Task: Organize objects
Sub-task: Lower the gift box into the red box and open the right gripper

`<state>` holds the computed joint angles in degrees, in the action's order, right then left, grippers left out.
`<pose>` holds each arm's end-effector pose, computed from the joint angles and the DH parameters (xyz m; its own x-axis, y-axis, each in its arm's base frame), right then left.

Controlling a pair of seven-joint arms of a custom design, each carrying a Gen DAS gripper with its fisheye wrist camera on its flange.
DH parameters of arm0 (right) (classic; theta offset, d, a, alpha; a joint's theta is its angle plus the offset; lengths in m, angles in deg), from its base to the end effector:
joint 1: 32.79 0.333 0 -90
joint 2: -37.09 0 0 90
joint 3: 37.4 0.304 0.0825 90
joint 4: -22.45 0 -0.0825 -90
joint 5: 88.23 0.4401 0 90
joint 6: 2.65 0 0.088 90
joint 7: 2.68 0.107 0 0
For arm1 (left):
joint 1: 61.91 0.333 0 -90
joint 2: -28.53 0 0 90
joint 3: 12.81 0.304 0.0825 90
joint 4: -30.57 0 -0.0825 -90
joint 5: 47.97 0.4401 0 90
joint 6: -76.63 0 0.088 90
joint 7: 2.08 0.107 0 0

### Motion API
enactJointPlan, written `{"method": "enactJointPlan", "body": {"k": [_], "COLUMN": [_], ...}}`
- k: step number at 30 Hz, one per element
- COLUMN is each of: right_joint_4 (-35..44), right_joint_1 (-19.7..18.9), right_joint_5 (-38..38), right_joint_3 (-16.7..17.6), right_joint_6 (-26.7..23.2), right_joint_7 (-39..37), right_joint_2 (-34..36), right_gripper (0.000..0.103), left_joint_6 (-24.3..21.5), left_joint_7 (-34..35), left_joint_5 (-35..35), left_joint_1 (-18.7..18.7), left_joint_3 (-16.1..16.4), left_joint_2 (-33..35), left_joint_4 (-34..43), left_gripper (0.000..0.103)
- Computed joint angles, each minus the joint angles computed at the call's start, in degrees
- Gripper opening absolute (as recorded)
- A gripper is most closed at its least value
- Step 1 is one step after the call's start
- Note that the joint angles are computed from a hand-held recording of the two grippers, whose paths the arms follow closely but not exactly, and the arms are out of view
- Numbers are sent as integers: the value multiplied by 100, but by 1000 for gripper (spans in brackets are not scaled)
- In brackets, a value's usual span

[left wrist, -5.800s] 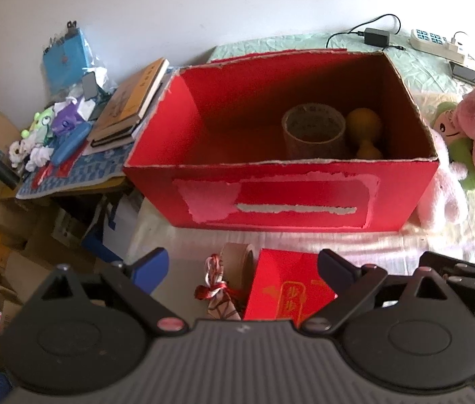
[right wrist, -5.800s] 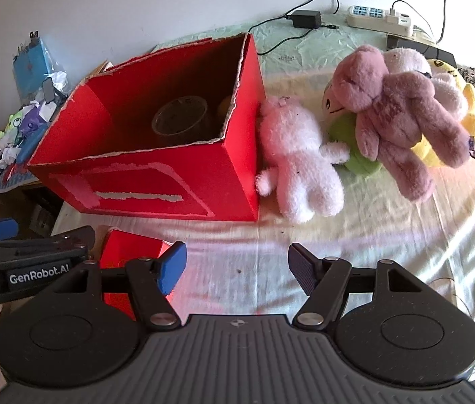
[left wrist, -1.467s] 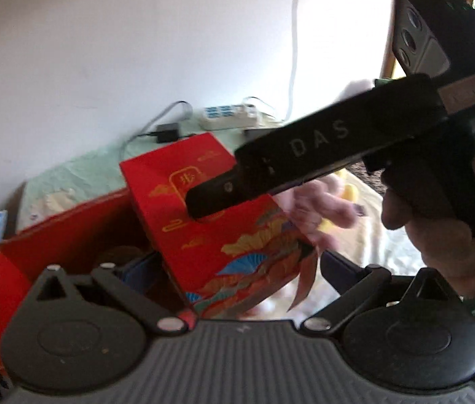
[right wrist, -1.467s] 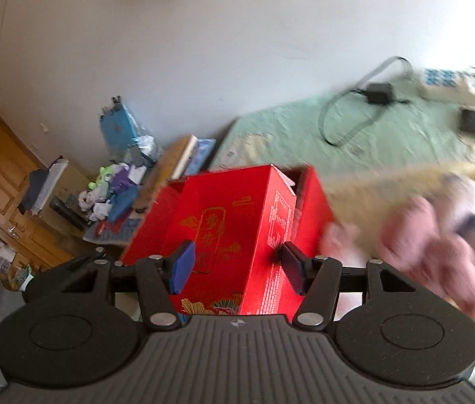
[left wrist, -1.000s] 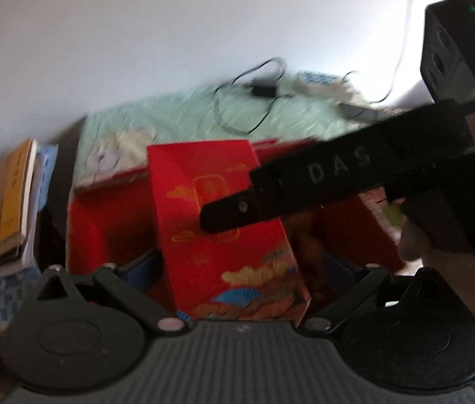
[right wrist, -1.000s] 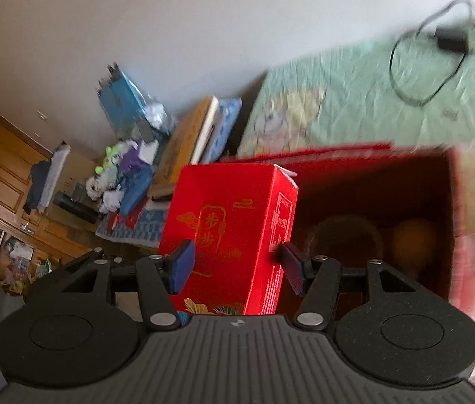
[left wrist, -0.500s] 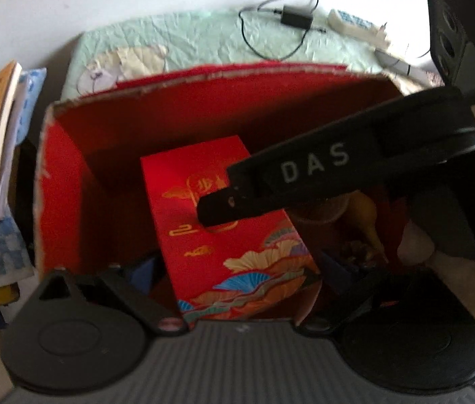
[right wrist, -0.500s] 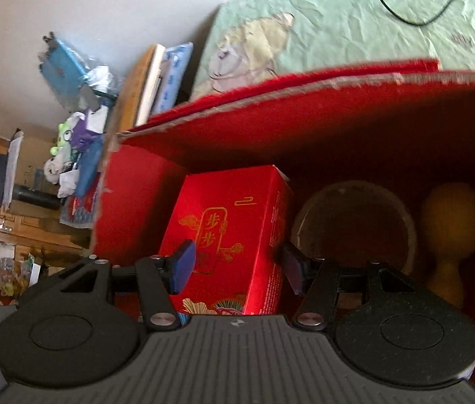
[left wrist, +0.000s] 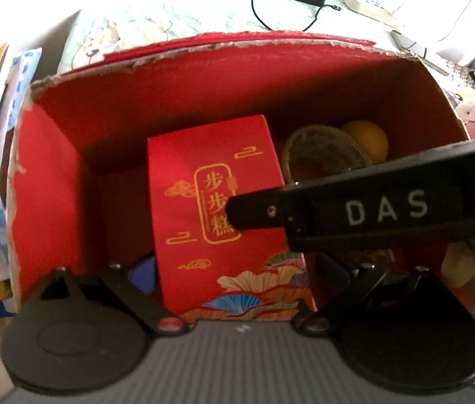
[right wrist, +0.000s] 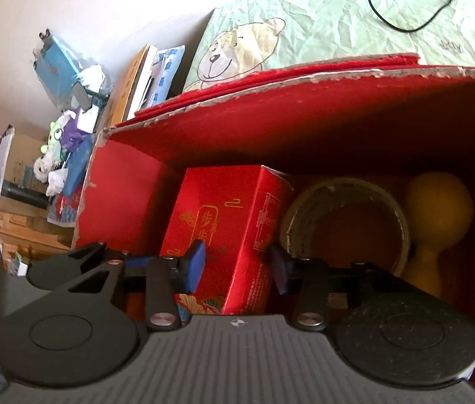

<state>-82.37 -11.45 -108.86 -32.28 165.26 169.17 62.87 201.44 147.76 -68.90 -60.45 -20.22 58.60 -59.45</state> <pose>0.6432 0.3388 0.3143 -0.4433 -0.7199 -0.5341 -0.6894 0.6546 -0.3102 0.7396 -0.0791 0.3118 -0.8081 -0.5694 0.1511 -0.5834 0.7378 -0.3395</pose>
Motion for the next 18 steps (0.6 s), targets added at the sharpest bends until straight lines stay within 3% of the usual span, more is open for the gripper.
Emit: {"method": "enactJointPlan", "body": {"k": [3, 11, 18], "right_joint_4": [5, 14, -119], "right_joint_1": [64, 12, 218], "right_joint_5": [-60, 12, -201], "right_joint_3": [-77, 23, -234], "right_joint_6": [11, -62, 165], "right_joint_7": [96, 30, 534], "right_joint_2": [11, 7, -63], "right_gripper": [45, 46, 46], "left_joint_6": [-216, -22, 23], "left_joint_7": [-66, 71, 196], "left_joint_5": [-108, -118, -118], "left_joint_1": [69, 57, 41], "left_joint_3": [-10, -22, -46], "left_joint_2": [79, -5, -22], "left_joint_4": [154, 17, -13], "left_gripper": [94, 94, 95]}}
